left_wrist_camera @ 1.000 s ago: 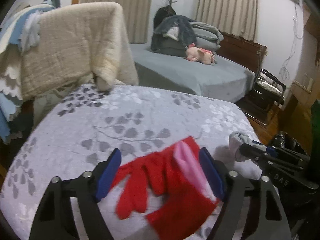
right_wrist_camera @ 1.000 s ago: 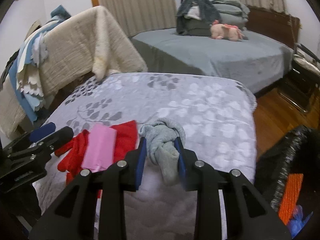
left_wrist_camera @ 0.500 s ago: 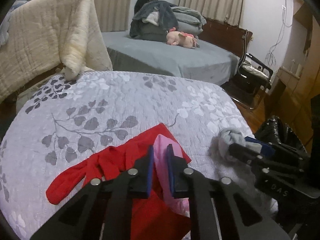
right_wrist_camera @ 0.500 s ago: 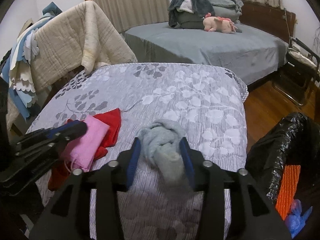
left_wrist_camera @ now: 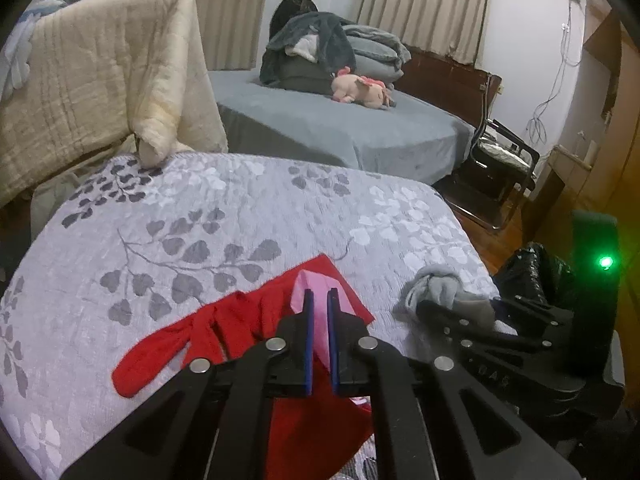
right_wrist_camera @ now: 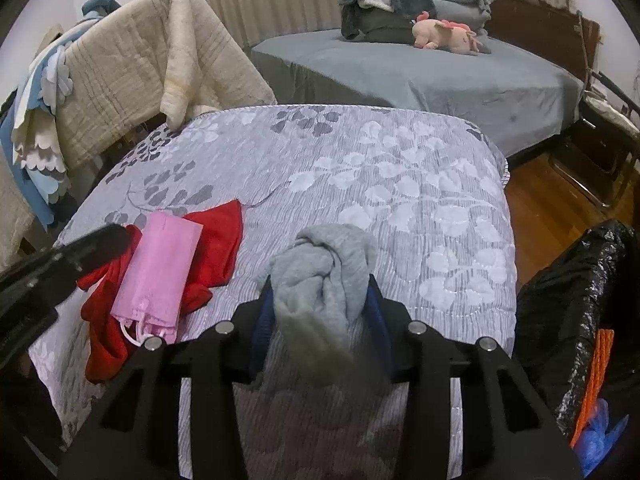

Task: Collect trash
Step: 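Grasp the grey sock with the right tool while the left tool grasps the pink cloth, then carry the pink cloth and grey sock over the bin and open both tools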

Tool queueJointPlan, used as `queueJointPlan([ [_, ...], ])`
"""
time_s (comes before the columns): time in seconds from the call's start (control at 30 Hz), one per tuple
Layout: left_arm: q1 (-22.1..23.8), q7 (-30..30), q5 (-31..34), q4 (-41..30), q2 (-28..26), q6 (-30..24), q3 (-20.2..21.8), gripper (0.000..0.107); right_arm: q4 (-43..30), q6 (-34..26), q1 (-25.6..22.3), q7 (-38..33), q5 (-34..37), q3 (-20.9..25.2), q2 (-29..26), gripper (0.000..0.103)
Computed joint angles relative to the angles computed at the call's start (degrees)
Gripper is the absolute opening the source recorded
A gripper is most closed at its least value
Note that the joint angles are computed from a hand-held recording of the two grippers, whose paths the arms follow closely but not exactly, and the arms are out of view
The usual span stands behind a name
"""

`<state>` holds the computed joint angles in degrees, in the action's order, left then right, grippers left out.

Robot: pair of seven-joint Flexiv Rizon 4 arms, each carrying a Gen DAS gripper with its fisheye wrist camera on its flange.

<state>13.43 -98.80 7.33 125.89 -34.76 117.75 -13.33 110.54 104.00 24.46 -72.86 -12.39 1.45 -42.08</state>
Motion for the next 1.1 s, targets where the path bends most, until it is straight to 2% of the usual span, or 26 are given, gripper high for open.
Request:
queueJointPlan([
  [0.03, 0.3, -0.1, 0.1, -0.2, -0.2, -0.4, -0.4, 0.012, 0.1, 0.3, 0.3, 0.0, 0.2, -0.4, 0.1, 0.040],
  [0.07, -0.2, -0.1, -0.3, -0.3, -0.3, -0.8, -0.1, 0.023, 0.4, 0.6, 0.5, 0.0, 0.5, -0.8, 0.2, 0.040],
  [0.13, -1.9, 0.3, -1.5, -0.8, -0.7, -1.1, 1.1, 0.034, 0.5, 0.9, 0.6, 0.0, 0.8, -1.0, 0.4, 0.040],
  [0.23, -3.5, 1.3, -3.1, -1.7, -1.2, -2.8, 2.0, 0.041, 0.6, 1.3, 0.7, 0.0, 1.4, -1.5, 0.7, 0.039],
  [0.3, -4.1, 2.2, -3.7, -2.5, -1.7, -3.7, 2.2, 0.041, 0.7, 1.4, 0.8, 0.0, 1.6, -1.5, 0.9, 0.039],
  [0.33, -4.8, 2.9, -4.1, -2.9, -2.0, -4.0, 2.7, 0.032, 0.7, 1.4, 0.7, 0.0, 1.7, -1.5, 1.0, 0.039],
  [0.37, -5.0, 3.6, -4.2, -3.1, -2.2, -4.0, 2.7, 0.017, 0.7, 1.5, 0.7, 0.0, 1.7, -1.5, 1.0, 0.040],
  [0.47, -6.5, 5.1, -4.8, -3.2, -2.4, -3.0, 3.7, 0.006, 1.1, 1.8, 0.5, 0.0, 2.0, -1.3, 1.5, 0.040],
  [0.77, -4.7, 2.3, -3.1, 1.0, 2.1, 2.0, 2.2, 0.005, 4.7, 5.3, -0.5, -0.7, 2.9, 0.1, 5.2, 0.040],
  [1.1, -10.4, 0.6, -5.9, 5.7, 9.4, 2.6, 6.7, 0.005, 10.7, 8.4, -0.7, -3.4, 4.6, 0.4, 12.2, 0.040],
])
